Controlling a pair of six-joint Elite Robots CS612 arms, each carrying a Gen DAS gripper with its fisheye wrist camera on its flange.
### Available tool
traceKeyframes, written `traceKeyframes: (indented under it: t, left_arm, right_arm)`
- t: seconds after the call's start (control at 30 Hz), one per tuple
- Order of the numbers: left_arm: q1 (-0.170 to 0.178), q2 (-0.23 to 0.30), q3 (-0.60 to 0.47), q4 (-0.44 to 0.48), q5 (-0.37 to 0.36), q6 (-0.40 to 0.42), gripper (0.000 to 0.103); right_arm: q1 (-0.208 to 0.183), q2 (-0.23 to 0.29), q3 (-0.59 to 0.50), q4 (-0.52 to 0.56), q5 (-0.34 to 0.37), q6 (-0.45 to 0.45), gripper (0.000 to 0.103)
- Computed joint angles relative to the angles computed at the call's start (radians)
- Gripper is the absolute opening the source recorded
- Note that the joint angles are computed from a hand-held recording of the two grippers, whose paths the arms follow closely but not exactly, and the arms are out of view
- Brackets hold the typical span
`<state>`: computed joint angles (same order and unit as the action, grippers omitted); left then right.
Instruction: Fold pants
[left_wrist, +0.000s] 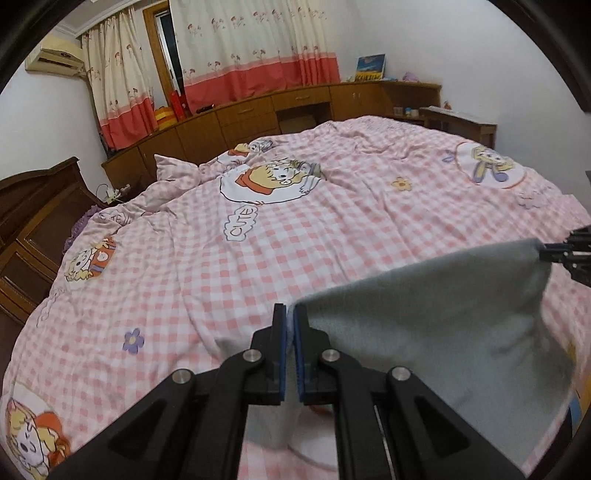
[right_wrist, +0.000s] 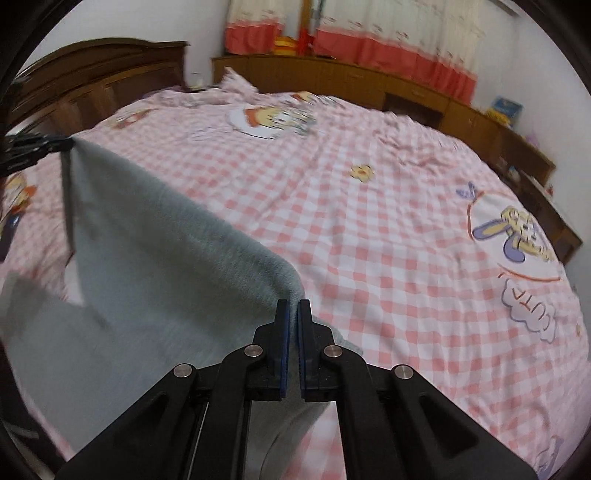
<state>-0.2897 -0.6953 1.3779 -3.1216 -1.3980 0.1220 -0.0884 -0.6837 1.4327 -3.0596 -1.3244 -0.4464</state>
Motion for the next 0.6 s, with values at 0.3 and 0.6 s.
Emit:
traceKeyframes:
  t: [0.3, 0.6]
  left_arm:
    - [-0.022, -0.127, 0.342, -0.252, -0.034, -0.011, 0.004]
    - [-0.049, -0.138, 0.526, -0.318, -0.066, -0.153, 0.004]
  right_arm:
    - [-0.005, -0.089, 0.212, -0.093, 0.024, -0.133, 0.004]
    - [-0.013, -0.104, 0.349, -0.161, 0.020, -0.130, 0.004]
